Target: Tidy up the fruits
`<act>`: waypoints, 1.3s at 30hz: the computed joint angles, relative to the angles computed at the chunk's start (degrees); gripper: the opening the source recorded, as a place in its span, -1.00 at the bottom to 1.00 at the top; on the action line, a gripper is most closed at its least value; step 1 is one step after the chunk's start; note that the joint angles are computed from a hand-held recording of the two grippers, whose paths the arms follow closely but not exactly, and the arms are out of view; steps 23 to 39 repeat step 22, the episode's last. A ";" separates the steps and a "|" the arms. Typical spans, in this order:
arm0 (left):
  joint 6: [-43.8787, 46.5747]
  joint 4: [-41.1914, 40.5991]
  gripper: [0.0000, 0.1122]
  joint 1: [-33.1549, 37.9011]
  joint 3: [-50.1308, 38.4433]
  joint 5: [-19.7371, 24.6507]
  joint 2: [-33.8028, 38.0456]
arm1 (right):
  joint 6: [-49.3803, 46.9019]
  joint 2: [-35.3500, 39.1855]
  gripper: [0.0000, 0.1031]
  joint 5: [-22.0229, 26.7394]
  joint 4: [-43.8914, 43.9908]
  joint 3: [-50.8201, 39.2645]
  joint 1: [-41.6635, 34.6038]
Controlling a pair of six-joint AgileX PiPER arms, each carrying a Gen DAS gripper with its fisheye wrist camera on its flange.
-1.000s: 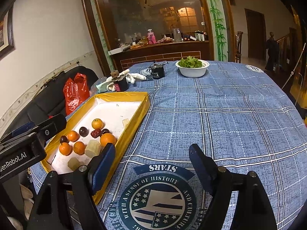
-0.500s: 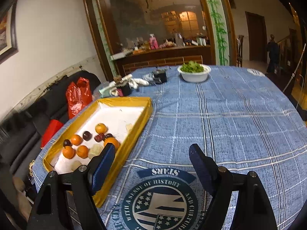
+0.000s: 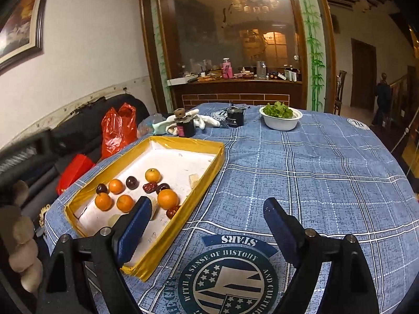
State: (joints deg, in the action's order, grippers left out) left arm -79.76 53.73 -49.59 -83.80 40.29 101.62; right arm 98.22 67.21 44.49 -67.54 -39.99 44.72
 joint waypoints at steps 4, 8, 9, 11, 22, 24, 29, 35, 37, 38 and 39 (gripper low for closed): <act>-0.03 -0.58 0.84 0.80 0.56 -0.54 0.26 | -0.20 1.77 0.78 0.57 -0.08 -0.81 1.30; -2.54 2.54 0.84 0.50 1.78 -0.70 0.06 | -1.03 3.63 0.80 -0.90 0.61 -1.46 1.46; -2.43 2.49 0.84 0.71 2.06 -1.33 0.05 | -1.35 4.06 0.80 -1.60 0.82 -1.60 1.39; -1.70 1.96 0.84 0.96 2.14 -1.77 0.23 | -2.16 5.35 0.80 -2.38 1.23 -2.14 1.60; 5.50 -5.73 0.84 3.20 0.58 -2.02 1.65 | -2.50 9.16 0.81 -2.40 1.73 -3.93 2.59; 5.50 -5.73 0.84 3.20 0.58 -2.02 1.65 | -2.50 9.16 0.81 -2.40 1.73 -3.93 2.59; 5.50 -5.73 0.84 3.20 0.58 -2.02 1.65 | -2.50 9.16 0.81 -2.40 1.73 -3.93 2.59; 5.50 -5.73 0.84 3.20 0.58 -2.02 1.65 | -2.50 9.16 0.81 -2.40 1.73 -3.93 2.59; 5.50 -5.73 0.84 3.20 0.58 -2.02 1.65 | -2.50 9.16 0.81 -2.40 1.73 -3.93 2.59; 5.50 -5.73 0.84 3.20 0.58 -2.02 1.65 | -2.50 9.16 0.81 -2.40 1.73 -3.93 2.59; 5.50 -5.73 0.84 3.20 0.58 -2.02 1.65 | -2.50 9.16 0.81 -2.40 1.73 -3.93 2.59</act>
